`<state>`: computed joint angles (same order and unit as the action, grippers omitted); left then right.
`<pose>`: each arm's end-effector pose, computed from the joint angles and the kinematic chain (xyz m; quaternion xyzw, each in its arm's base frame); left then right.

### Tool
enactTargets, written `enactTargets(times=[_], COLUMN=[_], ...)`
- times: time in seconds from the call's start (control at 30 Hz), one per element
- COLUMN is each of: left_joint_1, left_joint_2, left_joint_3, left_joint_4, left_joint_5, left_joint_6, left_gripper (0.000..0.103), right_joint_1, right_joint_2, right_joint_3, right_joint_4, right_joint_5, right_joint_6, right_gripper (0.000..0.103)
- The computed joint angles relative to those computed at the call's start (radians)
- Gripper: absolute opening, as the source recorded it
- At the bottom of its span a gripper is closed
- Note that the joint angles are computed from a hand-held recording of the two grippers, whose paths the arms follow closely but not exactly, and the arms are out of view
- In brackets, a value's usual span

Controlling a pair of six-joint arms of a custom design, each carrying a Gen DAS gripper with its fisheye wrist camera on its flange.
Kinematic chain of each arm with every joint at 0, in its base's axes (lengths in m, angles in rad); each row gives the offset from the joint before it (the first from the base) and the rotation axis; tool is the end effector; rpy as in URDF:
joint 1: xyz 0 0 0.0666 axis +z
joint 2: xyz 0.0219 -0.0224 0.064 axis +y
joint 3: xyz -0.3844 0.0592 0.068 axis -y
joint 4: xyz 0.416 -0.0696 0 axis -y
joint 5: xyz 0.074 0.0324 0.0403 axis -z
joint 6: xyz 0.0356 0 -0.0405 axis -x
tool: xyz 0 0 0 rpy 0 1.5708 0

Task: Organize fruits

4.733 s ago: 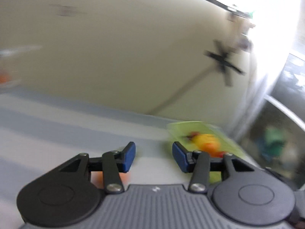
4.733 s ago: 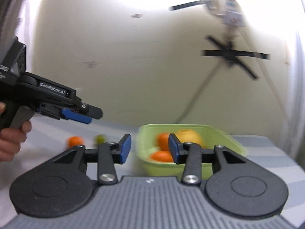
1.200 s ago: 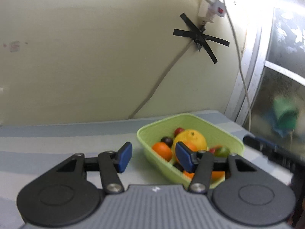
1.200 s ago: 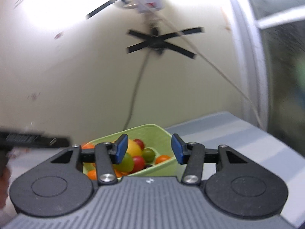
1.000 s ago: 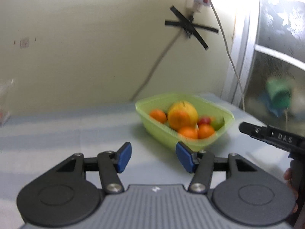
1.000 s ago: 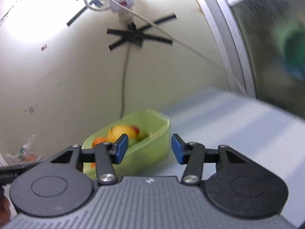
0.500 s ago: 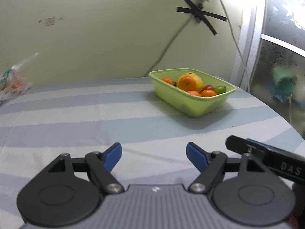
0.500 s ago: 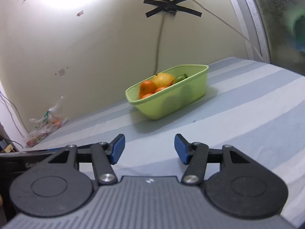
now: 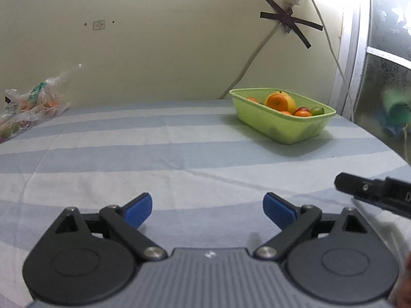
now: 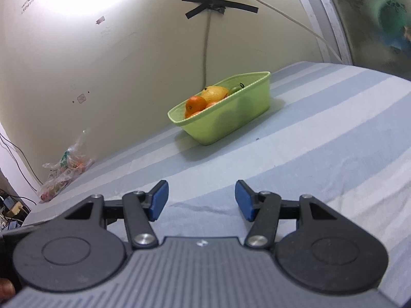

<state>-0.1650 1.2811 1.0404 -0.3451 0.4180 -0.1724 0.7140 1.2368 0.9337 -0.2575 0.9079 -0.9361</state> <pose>0.4611 -0.0918 0.3602 0.2414 0.8333 -0.1811 0.4632 0.3499 0.2655 0.3407 0.2981 0.7581 0.0591 0.5770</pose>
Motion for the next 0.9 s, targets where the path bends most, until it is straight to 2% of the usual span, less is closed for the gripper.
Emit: enactTargets(times=[0.17,0.27,0.57,0.9], left_joint_1=[-0.002,-0.004,-0.007,-0.022], left_joint_2=[-0.005,-0.006,-0.008,-0.028], left_joint_3=[-0.019,-0.029,-0.039,-0.069], left_joint_4=[0.040,0.061,0.087,0.132], left_joint_5=[-0.047,-0.070,-0.079,-0.124], left_joint_6=[-0.014,-0.028,-0.046,-0.075], left_gripper=[0.102,0.103,0.103,0.103], right_joint_1=[0.000,0.000,-0.007,0.005], right_joint_2=[0.001,0.003,-0.007,-0.009], right_joint_3=[0.002,0.002,-0.011,-0.019], right_joint_4=[-0.011,-0.010,0.001,0.026], right_joint_5=[0.011,0.016,0.019,0.036], right_joint_6=[-0.015,-0.017,-0.055,-0.038], right_gripper=[0.060,0.060,0.060,0.060])
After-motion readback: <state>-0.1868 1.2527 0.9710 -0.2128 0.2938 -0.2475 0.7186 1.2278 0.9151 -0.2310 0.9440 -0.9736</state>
